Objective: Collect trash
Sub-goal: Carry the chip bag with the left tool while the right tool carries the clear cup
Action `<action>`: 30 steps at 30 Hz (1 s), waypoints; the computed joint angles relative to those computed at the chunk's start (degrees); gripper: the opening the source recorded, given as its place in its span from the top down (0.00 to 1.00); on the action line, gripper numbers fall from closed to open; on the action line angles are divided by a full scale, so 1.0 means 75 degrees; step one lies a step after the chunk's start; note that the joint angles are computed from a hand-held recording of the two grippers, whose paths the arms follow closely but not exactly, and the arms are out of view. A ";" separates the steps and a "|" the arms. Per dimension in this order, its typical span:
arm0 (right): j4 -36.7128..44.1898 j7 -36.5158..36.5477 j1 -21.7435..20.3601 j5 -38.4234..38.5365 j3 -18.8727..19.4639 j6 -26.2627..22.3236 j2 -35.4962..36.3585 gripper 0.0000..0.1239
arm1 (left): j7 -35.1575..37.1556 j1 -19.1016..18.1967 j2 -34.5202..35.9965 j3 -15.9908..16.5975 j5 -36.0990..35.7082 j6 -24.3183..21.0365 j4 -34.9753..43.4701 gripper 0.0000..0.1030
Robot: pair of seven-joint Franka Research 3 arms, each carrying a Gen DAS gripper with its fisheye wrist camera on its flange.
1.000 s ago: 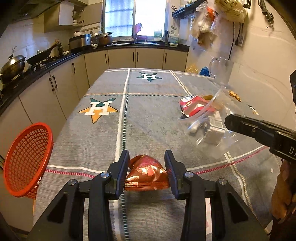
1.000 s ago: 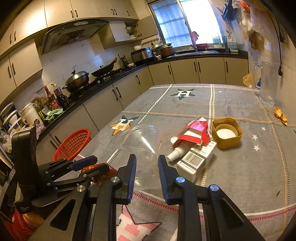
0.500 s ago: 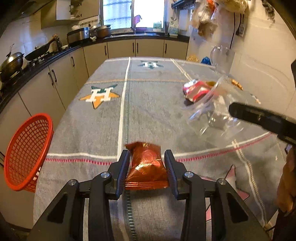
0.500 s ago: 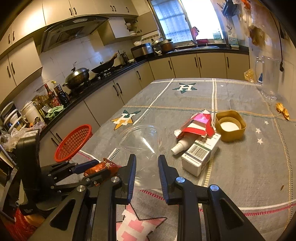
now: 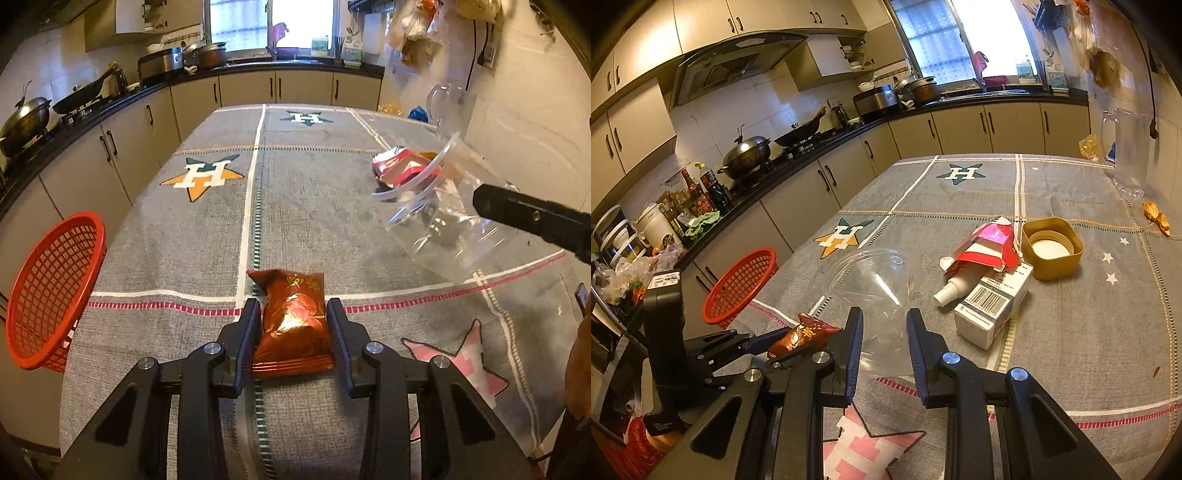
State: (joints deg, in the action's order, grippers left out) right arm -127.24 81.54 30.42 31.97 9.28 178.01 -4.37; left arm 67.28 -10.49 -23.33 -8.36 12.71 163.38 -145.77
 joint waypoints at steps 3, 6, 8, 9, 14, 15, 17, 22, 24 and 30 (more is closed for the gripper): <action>-0.0013 0.0110 -0.0025 -0.0119 0.0027 0.0014 -0.0016 0.79 | -0.0030 0.0036 -0.0060 -0.0013 0.0041 0.0038 -0.0012 0.66; 0.0032 0.0071 0.0009 -0.0065 0.0007 -0.0015 -0.0005 0.79 | -0.0009 0.0015 -0.0112 0.0055 -0.0013 0.0072 -0.0028 0.66; 0.0052 0.0083 0.0012 -0.0064 0.0013 -0.0047 -0.0001 0.79 | 0.0040 -0.0021 -0.0153 0.0126 -0.0088 0.0102 -0.0045 0.66; 0.0063 0.0082 0.0015 -0.0058 0.0014 -0.0063 0.0002 0.79 | 0.0039 -0.0004 -0.0192 0.0136 -0.0097 0.0122 -0.0058 0.66; 0.0165 -0.0071 0.0061 0.0148 -0.0005 -0.0164 0.0033 0.79 | 0.0228 -0.0070 -0.0342 0.0313 -0.0288 0.0178 -0.0066 0.66; 0.0189 -0.0087 0.0060 0.0171 -0.0001 -0.0182 0.0043 0.79 | 0.0254 -0.0064 -0.0371 0.0332 -0.0310 0.0190 -0.0064 0.66; 0.0241 -0.0146 0.0061 0.0230 0.0004 -0.0216 0.0069 0.79 | 0.0384 -0.0150 -0.0418 0.0455 -0.0448 0.0178 -0.0043 0.66; 0.0367 -0.0167 0.0040 0.0221 0.0053 -0.0320 0.0117 0.79 | 0.0707 -0.0275 -0.0478 0.0688 -0.0785 0.0136 0.0053 0.67; 0.0402 -0.0212 0.0050 0.0251 0.0064 -0.0343 0.0123 0.79 | 0.0814 -0.0285 -0.0506 0.0719 -0.0883 0.0122 0.0088 0.67; 0.0508 -0.0296 0.0068 0.0346 0.0096 -0.0400 0.0176 0.79 | 0.1004 -0.0268 -0.0569 0.0718 -0.1036 0.0111 0.0193 0.67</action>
State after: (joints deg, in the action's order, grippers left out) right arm -123.43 79.32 30.93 34.56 10.00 175.02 -3.05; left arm 74.81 -12.50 -27.59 -2.98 4.93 164.22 -144.33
